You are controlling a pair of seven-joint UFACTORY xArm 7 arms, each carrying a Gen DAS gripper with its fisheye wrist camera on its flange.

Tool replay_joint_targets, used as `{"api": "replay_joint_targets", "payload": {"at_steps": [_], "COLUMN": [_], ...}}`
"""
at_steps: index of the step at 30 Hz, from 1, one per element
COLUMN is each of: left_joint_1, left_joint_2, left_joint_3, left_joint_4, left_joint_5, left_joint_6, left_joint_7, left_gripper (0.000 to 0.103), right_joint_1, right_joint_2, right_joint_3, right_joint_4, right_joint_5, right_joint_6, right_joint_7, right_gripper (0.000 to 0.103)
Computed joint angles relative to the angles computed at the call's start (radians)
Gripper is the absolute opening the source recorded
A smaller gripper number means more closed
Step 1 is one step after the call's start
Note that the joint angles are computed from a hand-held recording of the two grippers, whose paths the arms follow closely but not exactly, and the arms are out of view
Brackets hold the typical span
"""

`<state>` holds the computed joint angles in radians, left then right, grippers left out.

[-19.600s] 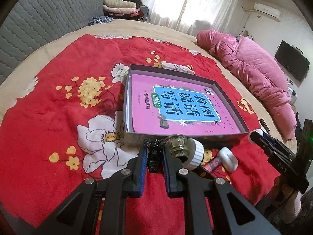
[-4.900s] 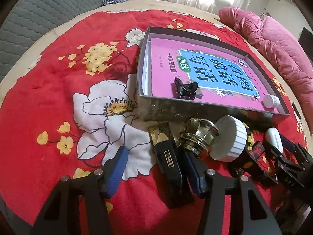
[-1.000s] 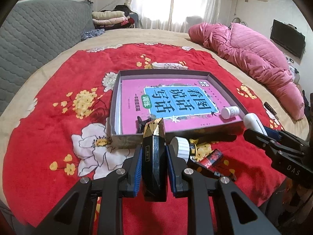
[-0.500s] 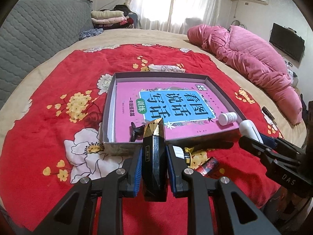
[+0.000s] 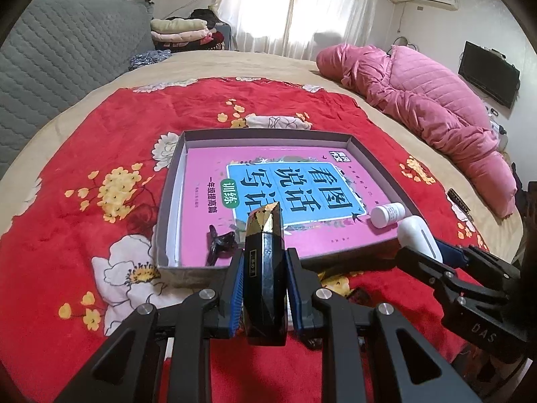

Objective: Organize rigid objects
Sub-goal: 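Lift the lighter with left gripper toward the box while right gripper carries the earbud case over it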

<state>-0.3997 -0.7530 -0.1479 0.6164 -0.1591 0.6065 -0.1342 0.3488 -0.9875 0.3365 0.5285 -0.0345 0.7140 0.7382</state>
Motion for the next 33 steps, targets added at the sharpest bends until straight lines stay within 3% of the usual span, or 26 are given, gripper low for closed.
{"api": "replay_joint_targets", "payload": {"at_steps": [17, 33], "left_joint_1": [-0.003, 0.004], "left_joint_2": [0.093, 0.129], "left_joint_3": [0.003, -0.009], "left_joint_4": [0.029, 0.039], "left_joint_5": [-0.002, 0.022], "left_joint_6": [-0.073, -0.084], "left_joint_7": [-0.007, -0.01], "left_gripper": [0.023, 0.023], "right_joint_1": [-0.008, -0.025], "right_joint_2": [0.053, 0.062], "right_joint_3": [0.004, 0.001], "right_joint_4": [0.018, 0.026], "right_joint_5": [-0.022, -0.034], "right_joint_6": [-0.021, -0.027], "right_joint_7": [-0.009, -0.003], "right_gripper": [0.046, 0.046]}}
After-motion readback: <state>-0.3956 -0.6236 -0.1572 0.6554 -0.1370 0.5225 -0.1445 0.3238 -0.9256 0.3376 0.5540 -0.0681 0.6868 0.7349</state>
